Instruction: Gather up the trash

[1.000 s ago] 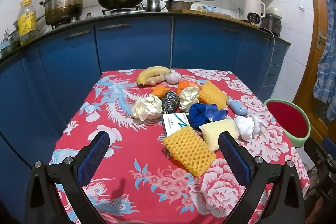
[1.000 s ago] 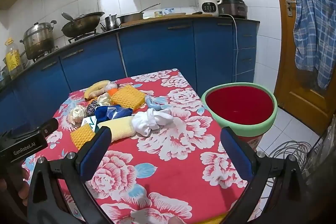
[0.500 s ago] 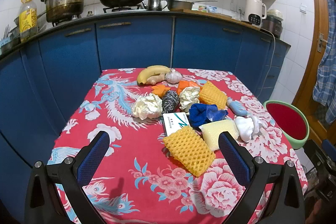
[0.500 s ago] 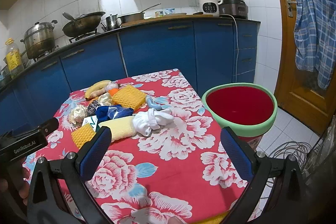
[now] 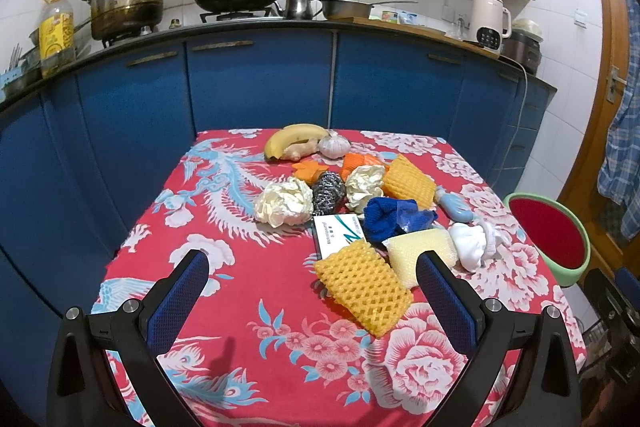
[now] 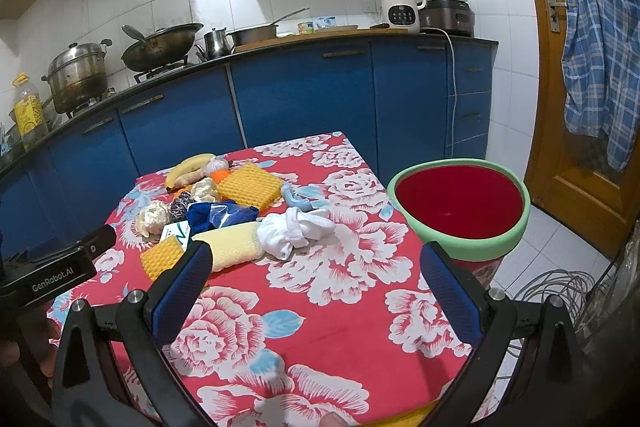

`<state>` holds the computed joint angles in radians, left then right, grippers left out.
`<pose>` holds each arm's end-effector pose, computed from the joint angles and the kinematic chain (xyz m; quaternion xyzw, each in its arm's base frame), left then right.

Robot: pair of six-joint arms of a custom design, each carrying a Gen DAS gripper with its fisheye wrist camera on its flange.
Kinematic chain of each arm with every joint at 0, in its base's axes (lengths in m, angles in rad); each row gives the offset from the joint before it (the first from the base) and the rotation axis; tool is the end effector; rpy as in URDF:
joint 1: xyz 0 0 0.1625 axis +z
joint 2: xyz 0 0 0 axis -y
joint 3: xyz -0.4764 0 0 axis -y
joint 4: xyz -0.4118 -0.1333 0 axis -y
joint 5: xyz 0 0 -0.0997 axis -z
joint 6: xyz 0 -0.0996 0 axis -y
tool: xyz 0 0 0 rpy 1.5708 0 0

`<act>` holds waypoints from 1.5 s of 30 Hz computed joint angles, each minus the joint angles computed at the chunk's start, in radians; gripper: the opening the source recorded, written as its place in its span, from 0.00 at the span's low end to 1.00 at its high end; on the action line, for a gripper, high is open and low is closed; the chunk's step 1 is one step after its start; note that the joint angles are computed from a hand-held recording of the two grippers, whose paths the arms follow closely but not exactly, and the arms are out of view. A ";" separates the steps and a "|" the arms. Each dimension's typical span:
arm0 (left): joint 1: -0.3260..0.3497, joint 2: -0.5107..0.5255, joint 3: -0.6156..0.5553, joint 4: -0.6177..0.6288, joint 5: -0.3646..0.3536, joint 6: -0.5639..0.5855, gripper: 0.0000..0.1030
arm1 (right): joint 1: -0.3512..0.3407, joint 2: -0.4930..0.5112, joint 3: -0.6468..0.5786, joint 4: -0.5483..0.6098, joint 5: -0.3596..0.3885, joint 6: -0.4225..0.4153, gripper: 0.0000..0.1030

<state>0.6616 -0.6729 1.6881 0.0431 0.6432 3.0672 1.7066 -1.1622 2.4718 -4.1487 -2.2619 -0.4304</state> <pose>-0.2890 -0.4950 0.0086 0.2471 0.8368 -0.4042 0.2744 0.1231 -0.3855 0.2742 0.0190 -0.7838 0.5114 0.3517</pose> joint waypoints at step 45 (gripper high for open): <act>0.003 0.023 -0.022 0.024 0.003 -0.009 1.00 | -0.010 -0.011 -0.001 0.048 -0.009 0.030 0.99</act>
<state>0.6649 -0.6502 1.6657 0.0673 0.6462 3.0586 1.6967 -1.1732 2.4711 -4.1008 -2.2713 -0.4004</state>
